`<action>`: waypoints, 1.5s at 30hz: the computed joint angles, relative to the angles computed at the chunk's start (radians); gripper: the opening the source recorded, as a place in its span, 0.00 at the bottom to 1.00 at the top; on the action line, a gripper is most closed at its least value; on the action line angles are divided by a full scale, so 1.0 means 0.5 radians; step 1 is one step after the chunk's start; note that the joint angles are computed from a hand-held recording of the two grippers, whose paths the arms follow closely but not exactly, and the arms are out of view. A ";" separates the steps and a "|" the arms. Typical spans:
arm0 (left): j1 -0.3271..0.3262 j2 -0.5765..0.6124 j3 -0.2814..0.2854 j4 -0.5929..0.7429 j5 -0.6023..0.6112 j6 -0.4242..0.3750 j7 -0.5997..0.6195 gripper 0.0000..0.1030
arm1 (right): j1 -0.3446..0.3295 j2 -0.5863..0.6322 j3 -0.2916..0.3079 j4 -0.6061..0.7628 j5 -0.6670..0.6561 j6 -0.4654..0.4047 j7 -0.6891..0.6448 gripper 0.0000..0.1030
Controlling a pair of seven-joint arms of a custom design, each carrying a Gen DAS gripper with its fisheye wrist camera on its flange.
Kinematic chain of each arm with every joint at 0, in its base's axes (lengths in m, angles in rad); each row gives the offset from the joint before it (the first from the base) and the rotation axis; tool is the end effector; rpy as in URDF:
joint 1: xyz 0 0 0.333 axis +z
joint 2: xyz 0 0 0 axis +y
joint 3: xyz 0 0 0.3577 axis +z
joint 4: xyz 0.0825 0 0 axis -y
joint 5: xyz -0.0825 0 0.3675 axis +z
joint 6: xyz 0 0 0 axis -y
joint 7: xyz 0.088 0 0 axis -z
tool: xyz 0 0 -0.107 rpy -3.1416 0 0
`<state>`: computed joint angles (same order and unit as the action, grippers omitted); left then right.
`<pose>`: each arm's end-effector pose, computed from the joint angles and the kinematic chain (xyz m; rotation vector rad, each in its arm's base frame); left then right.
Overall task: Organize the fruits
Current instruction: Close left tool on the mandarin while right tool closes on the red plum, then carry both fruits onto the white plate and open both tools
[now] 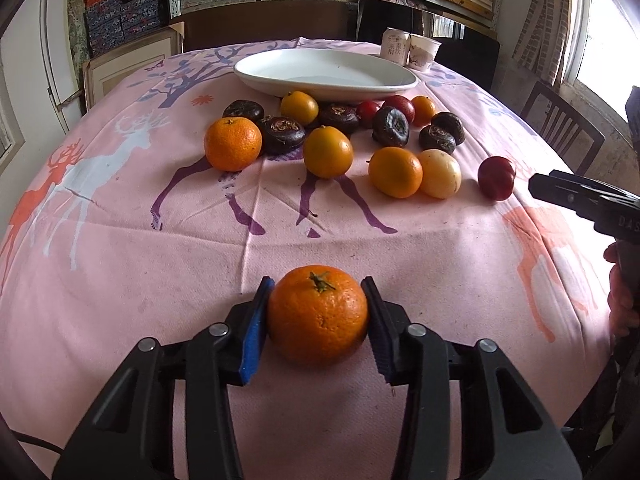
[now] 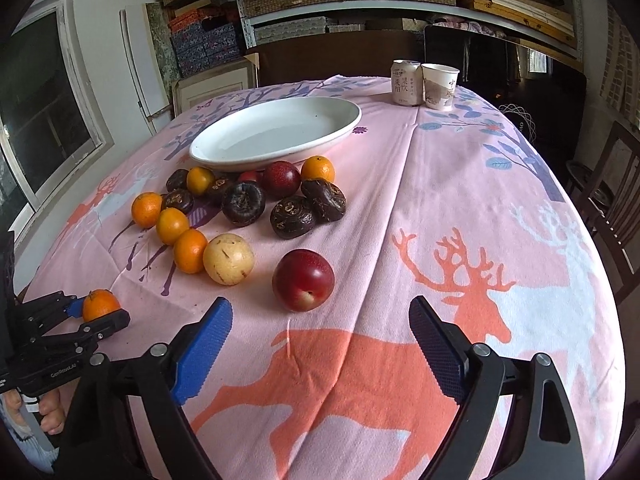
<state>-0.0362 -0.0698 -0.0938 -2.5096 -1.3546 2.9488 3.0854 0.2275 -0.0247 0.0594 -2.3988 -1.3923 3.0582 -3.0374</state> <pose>0.4516 0.0056 0.3845 -1.5219 2.2004 -0.8109 0.4359 0.2096 0.4130 -1.7165 1.7657 -0.5570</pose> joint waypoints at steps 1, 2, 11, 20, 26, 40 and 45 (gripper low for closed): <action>-0.001 -0.002 0.000 -0.001 0.000 0.001 0.007 0.42 | 0.000 0.023 -0.002 0.016 0.043 0.010 -0.048 0.86; 0.002 -0.005 0.002 -0.002 0.014 -0.009 -0.004 0.42 | 0.001 0.047 -0.005 0.031 0.090 0.023 -0.105 0.83; 0.058 0.013 0.037 0.071 0.283 -0.084 -0.267 0.42 | -0.064 0.258 0.056 0.025 1.045 0.226 -1.044 0.40; 0.038 0.118 -0.016 0.360 0.600 0.013 -0.515 0.42 | -0.156 0.152 0.129 -0.023 1.415 0.356 -1.358 0.39; 0.020 0.398 -0.057 0.805 1.036 0.060 -0.964 0.42 | 0.034 0.243 -0.138 0.431 0.951 0.231 -0.939 0.39; 0.129 0.990 -0.131 1.400 1.775 -0.197 -1.774 0.49 | 0.066 0.866 -0.115 0.978 1.692 0.199 -1.502 0.57; 0.254 0.936 -0.257 1.333 1.700 -0.082 -1.708 0.65 | 0.309 0.824 -0.395 0.905 1.730 0.325 -1.479 0.61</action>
<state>0.0910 0.3981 -0.2223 -1.8430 -0.5045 2.9080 2.2315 0.3820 0.3872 -0.1383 -1.9461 -0.5273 3.2209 -3.7771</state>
